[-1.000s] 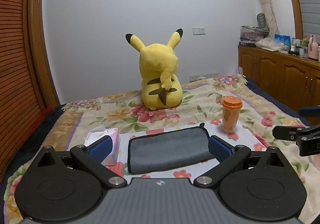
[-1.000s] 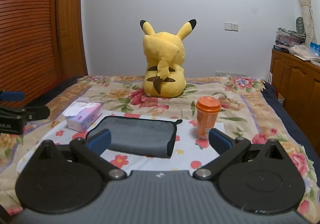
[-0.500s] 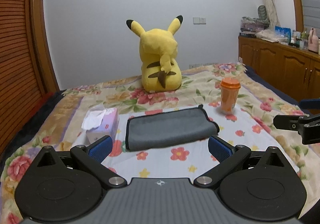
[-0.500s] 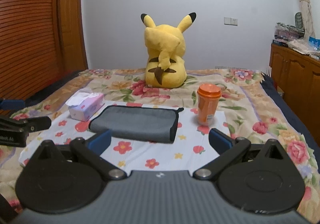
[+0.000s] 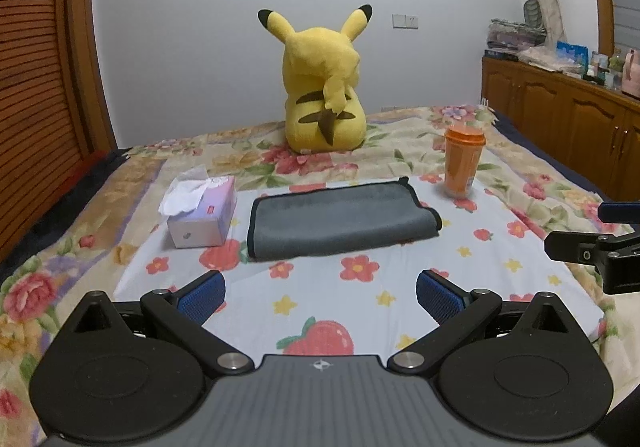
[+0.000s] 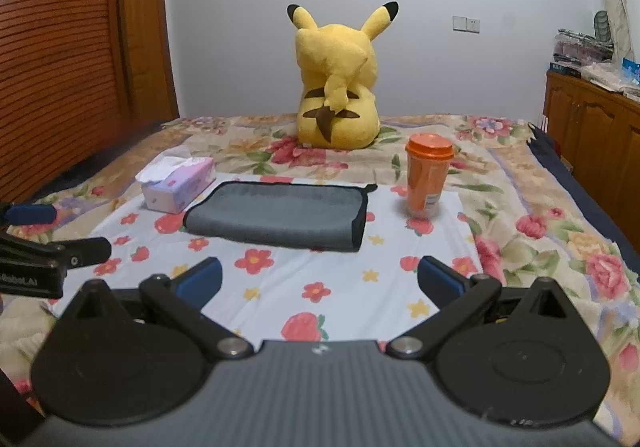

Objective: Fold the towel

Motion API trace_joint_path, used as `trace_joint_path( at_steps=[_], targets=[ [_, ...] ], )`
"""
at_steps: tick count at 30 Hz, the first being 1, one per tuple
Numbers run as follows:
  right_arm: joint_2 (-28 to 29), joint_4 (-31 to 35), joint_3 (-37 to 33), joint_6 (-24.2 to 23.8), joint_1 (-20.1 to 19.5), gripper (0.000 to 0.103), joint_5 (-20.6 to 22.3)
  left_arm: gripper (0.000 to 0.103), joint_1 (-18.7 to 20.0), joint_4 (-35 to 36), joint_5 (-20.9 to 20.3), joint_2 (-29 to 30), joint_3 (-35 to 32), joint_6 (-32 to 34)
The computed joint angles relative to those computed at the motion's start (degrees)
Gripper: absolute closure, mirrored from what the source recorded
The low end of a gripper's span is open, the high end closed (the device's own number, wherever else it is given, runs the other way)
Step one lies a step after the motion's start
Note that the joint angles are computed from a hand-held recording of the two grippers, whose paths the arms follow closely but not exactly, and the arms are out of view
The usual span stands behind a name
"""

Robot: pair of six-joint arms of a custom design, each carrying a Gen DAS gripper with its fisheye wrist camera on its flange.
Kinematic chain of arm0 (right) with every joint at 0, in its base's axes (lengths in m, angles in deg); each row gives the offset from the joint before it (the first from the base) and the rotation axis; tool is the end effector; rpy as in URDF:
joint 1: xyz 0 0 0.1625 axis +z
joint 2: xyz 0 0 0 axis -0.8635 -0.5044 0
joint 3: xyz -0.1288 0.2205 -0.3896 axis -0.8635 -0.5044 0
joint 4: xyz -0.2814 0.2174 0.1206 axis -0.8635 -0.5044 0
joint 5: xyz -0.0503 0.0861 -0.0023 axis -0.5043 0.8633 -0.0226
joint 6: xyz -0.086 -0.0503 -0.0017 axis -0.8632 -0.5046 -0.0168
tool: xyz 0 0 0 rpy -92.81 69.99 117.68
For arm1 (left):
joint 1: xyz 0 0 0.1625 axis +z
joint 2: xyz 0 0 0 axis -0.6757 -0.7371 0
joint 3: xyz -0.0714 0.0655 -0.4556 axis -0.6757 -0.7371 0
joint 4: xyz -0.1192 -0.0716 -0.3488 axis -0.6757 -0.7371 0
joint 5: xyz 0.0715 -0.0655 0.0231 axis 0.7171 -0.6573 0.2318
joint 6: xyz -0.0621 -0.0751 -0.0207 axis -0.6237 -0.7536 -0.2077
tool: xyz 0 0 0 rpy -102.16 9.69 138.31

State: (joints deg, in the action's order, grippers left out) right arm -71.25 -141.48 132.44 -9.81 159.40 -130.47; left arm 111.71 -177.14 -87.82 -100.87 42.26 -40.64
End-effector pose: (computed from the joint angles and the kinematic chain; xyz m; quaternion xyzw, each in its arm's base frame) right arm 0.2024 -0.7851 0.1320 0.0406 -0.7550 0.5338 0.3787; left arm -0.1668 -0.8846 0.1915 0.4681 0.7991 -0.3247 0.1918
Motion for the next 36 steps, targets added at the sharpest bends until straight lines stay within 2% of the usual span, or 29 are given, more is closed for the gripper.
trace_joint_path(
  at_steps=[22,31,36],
  targets=[
    [1.3,3.1,-0.2,3.2,-1.3,0.000,-2.3,0.000,1.9,-0.3,1.5,1.4,1.0,-0.9],
    [1.6,2.0,-0.4,2.6,-1.2,0.000,-3.2,0.000,1.9,-3.9,1.0,0.5,3.6,0.1],
    [1.8,0.8,-0.5,1.9,-1.1,0.000,-3.4,0.000,2.1,-6.6,-0.7,-0.3,5.2,0.3]
  ],
)
